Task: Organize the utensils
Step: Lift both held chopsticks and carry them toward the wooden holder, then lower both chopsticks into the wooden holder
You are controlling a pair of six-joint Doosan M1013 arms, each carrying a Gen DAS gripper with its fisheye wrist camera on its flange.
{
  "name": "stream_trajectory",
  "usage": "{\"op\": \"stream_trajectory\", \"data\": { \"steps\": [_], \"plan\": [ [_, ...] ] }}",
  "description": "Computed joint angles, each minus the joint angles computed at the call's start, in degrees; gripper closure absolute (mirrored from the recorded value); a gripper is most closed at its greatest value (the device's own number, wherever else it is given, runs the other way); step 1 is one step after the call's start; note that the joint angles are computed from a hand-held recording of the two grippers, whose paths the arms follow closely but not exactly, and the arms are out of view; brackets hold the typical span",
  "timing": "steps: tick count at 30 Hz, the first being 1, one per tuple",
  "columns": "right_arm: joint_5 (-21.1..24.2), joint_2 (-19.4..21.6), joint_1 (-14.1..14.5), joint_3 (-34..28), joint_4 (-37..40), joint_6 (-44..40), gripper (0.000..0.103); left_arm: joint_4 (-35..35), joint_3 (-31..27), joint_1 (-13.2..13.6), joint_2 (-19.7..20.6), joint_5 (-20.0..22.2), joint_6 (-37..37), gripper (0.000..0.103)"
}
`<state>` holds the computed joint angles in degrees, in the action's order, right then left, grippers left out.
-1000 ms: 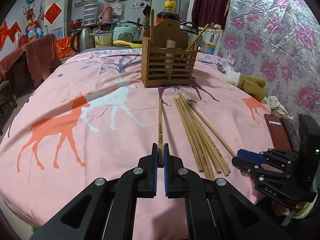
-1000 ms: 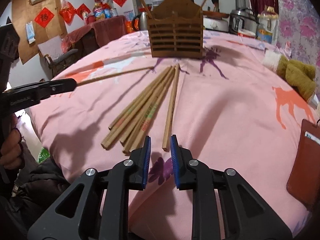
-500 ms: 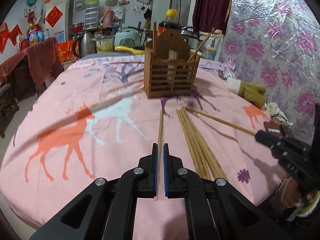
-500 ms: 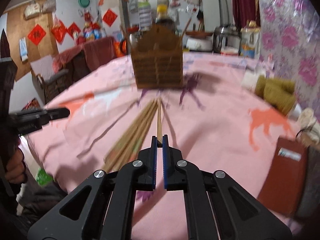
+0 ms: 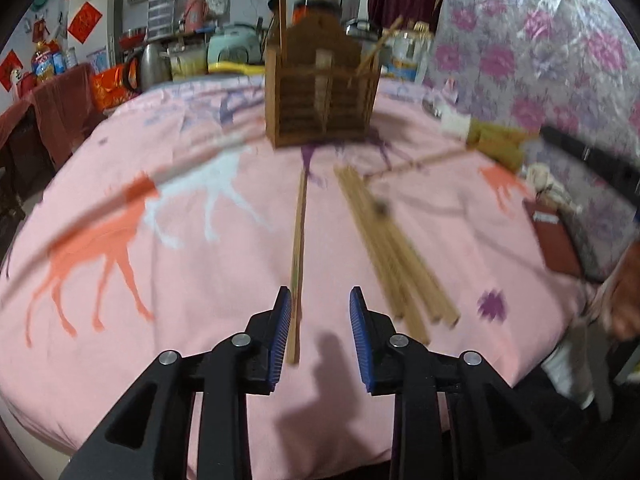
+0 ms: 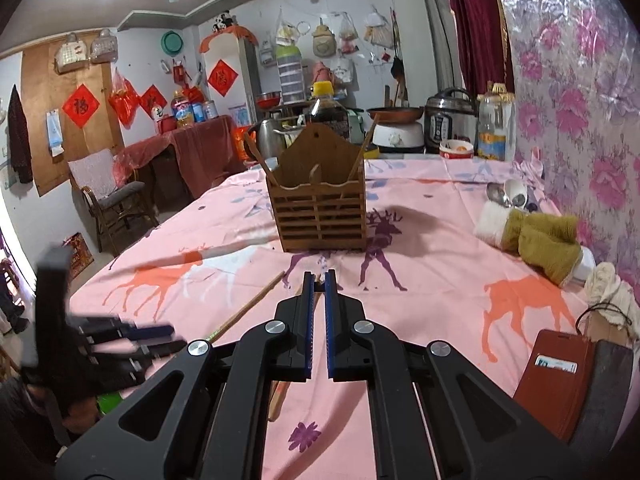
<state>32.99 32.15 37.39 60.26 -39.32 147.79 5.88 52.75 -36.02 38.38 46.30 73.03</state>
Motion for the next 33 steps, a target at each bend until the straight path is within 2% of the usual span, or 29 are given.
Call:
{"op": "stream_trajectory", "data": {
  "steps": [3,5,6,7,8,10,13,18,24,27,33],
  "plan": [
    [-0.53,-0.28,-0.03,0.43,-0.08,0.59,0.097,0.88,0.89,-0.05,0.48,1.48,-0.57,0.073],
    [-0.77,-0.42,0.07,0.79,-0.39,1.25,0.097,1.37,2.49,0.07,-0.04,0.02,-0.93,0.078],
    [-0.96,-0.50,0.05,1.03,-0.34,1.54,0.097,2.49,3.24,-0.05,-0.36,-0.75,-1.32,0.083],
    [-1.09,-0.56,0.03,1.21,-0.20,1.66,0.097,3.90,3.63,-0.19,-0.54,-0.94,-2.01,0.093],
    [-1.13,-0.57,0.05,1.30,-0.03,1.75,0.097,3.33,3.88,-0.06,-0.69,-1.11,-1.76,0.097],
    [-1.19,-0.62,0.02,1.61,0.46,1.74,0.097,1.67,4.83,0.30,-1.32,-2.11,-1.59,0.097],
    [-0.93,-0.55,-0.04,1.74,1.23,1.52,0.097,3.53,4.94,0.07,-1.73,-2.37,-3.39,0.098],
    [-1.02,-0.46,-0.10,1.44,0.66,1.77,0.097,4.81,2.51,0.00,-2.23,-3.25,-4.22,0.098],
    [-0.63,0.35,-0.24,-1.40,-0.72,0.53,0.097,4.92,-5.73,0.26,-0.46,-3.15,-1.65,0.097],
    [-0.02,1.26,-0.56,-3.82,0.37,-1.60,0.097,3.32,-12.00,0.45,1.98,-0.65,0.52,0.098],
    [1.75,3.08,-1.48,-8.54,3.94,-5.33,0.097,0.94,-28.05,0.92,9.23,7.20,3.79,0.098]
  ]
}}
